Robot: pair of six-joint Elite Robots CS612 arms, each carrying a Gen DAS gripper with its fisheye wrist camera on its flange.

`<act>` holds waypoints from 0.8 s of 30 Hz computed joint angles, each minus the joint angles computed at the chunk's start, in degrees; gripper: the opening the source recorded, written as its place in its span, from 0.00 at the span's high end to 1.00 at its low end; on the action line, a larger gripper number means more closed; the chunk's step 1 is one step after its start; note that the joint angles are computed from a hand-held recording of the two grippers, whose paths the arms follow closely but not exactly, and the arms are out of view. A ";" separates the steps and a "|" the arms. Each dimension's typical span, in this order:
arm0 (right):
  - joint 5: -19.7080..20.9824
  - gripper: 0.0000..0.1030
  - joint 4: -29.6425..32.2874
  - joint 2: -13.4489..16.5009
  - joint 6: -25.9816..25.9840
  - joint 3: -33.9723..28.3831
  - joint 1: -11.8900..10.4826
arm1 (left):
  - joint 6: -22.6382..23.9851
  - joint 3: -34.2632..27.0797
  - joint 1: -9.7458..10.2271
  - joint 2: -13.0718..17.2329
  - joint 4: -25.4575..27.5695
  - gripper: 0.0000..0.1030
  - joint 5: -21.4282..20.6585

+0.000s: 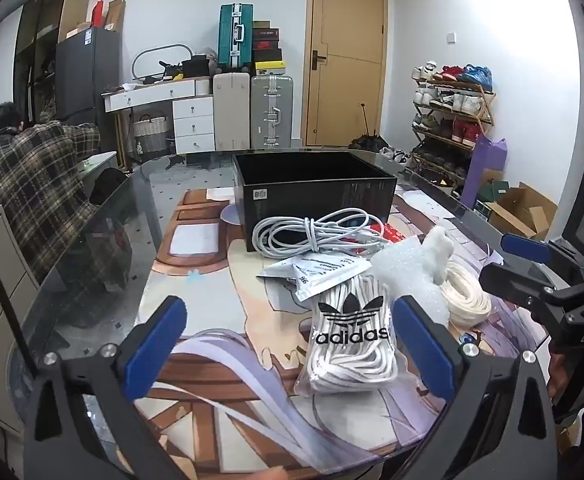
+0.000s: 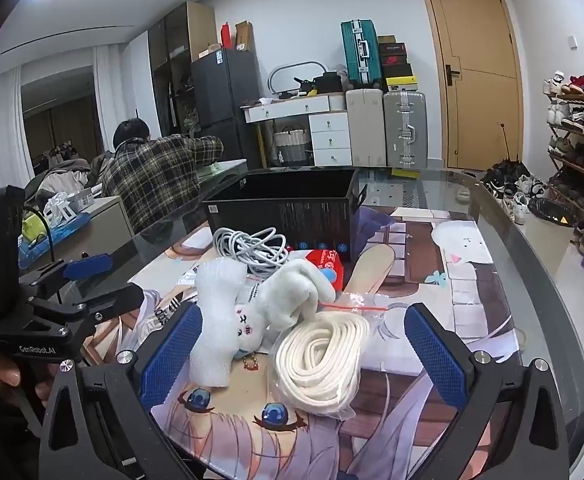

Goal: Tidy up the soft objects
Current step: 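Move the left tool toward the bagged adidas laces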

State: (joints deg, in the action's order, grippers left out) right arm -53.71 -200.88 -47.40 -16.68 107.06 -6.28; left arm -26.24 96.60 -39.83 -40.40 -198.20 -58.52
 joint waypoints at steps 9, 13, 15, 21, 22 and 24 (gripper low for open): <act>-1.96 0.00 0.12 -0.24 -0.89 0.44 0.62 | -0.02 -0.85 0.05 0.70 1.29 0.00 0.15; -2.61 0.00 0.81 -0.07 -1.77 0.05 0.62 | -0.28 -0.84 0.31 1.15 0.43 0.00 -0.98; -2.76 0.00 0.60 -0.08 -1.43 0.06 0.66 | -0.26 -1.02 0.46 0.98 1.10 0.00 -1.44; -2.63 0.00 0.85 -0.36 -1.84 0.35 0.55 | -0.38 -0.73 0.32 0.88 0.59 0.00 -0.88; -2.75 0.00 0.83 -0.32 -2.05 0.36 0.56 | -0.37 -0.72 0.38 0.88 0.56 0.00 -1.15; -2.97 0.00 0.74 -0.35 -2.28 0.44 0.57 | -0.59 -0.68 0.40 0.85 0.70 0.00 -1.17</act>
State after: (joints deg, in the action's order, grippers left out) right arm -56.68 -200.14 -47.75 -18.96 107.49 -5.71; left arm -26.83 95.92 -39.43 -39.55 -197.50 -59.69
